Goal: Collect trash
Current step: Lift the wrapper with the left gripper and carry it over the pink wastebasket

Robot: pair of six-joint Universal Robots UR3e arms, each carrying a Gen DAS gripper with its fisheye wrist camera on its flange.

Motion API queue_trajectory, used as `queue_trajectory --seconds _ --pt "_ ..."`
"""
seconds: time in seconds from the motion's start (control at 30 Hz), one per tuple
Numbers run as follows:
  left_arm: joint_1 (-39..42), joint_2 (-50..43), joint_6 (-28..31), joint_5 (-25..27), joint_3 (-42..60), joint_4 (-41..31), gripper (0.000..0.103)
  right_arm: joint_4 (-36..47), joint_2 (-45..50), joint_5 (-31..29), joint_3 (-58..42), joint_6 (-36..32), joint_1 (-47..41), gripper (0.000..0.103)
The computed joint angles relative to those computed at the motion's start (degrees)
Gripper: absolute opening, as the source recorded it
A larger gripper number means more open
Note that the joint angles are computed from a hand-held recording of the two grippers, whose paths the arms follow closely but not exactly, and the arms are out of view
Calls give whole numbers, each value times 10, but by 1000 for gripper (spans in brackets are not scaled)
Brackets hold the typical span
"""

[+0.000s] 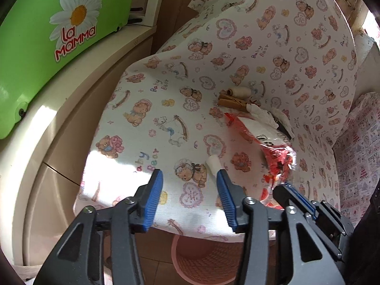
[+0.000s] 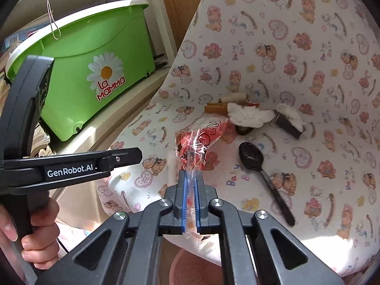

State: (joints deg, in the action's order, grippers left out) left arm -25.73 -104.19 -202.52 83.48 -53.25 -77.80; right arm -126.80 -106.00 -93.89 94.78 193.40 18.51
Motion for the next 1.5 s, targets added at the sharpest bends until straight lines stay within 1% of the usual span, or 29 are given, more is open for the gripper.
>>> queue_trajectory --seconds 0.07,0.1,0.13,0.2,0.23,0.27,0.3,0.33,0.37,0.43,0.47,0.5,0.53,0.57,0.6,0.73,0.87,0.93,1.0,1.03,1.1,1.2,1.23,1.33,1.43,1.5 --pt "3 -1 7 -41 -11 8 55 8 -31 -6 6 1 -6 5" --pt "-7 -10 13 -39 -3 6 57 17 -48 -5 8 0 -12 5" --pt "-25 -27 21 -17 20 -5 57 27 -62 -5 9 -3 -17 5" --pt "-79 -81 34 74 93 -29 57 41 -84 -11 12 -14 -22 5" --pt "-95 -100 36 102 115 -35 57 48 -93 -21 13 -21 -20 5" --pt "-102 -114 35 115 130 -39 57 55 -102 -27 14 -31 -21 5" --pt "-103 -119 28 115 130 -38 57 63 -113 -25 16 -40 -27 5" --pt "-103 -115 21 119 114 -22 57 69 -123 -28 20 -48 -30 5" --pt "-107 -111 17 133 102 -6 57 74 -131 -32 24 -53 -32 5" --pt "-109 -106 25 140 86 9 55 84 -145 -38 30 -57 -37 5" --pt "-108 -101 31 135 74 17 49 90 -152 -37 33 -57 -42 5" --pt "-113 -102 38 146 74 18 37 96 -163 -29 37 -61 -52 5" --pt "-117 -106 51 152 80 14 21 103 -172 -25 39 -62 -59 5" --pt "-118 -108 66 152 84 11 14 109 -181 -25 41 -62 -61 5" --pt "-117 -104 67 147 79 13 8 111 -189 -26 43 -62 -62 5" --pt "-97 -84 55 104 50 29 8 120 -200 -53 34 -62 -42 5" --pt "-98 -51 46 81 22 46 8 149 -226 -68 26 -49 -29 5" --pt "-110 -30 44 86 11 52 8 170 -241 -70 23 -37 -25 5" --pt "-130 -3 38 107 -14 73 8 191 -255 -86 20 -17 -7 5" --pt "-141 15 27 114 -39 90 8 201 -261 -94 20 -5 6 5" --pt "-153 49 -7 107 -87 118 8 215 -265 -123 21 25 45 5" --pt "-174 75 -56 108 -128 122 8 243 -263 -159 17 76 113 5" --pt "-180 80 -65 110 -134 121 8 256 -264 -161 16 93 127 5" --pt "-191 91 -77 108 -150 118 8 287 -279 -138 24 129 152 5" --pt "-197 84 -70 105 -144 109 8 303 -269 -153 32 179 218 5" --pt "-203 73 -71 110 -131 95 8 318 -269 -129 37 185 228 5"
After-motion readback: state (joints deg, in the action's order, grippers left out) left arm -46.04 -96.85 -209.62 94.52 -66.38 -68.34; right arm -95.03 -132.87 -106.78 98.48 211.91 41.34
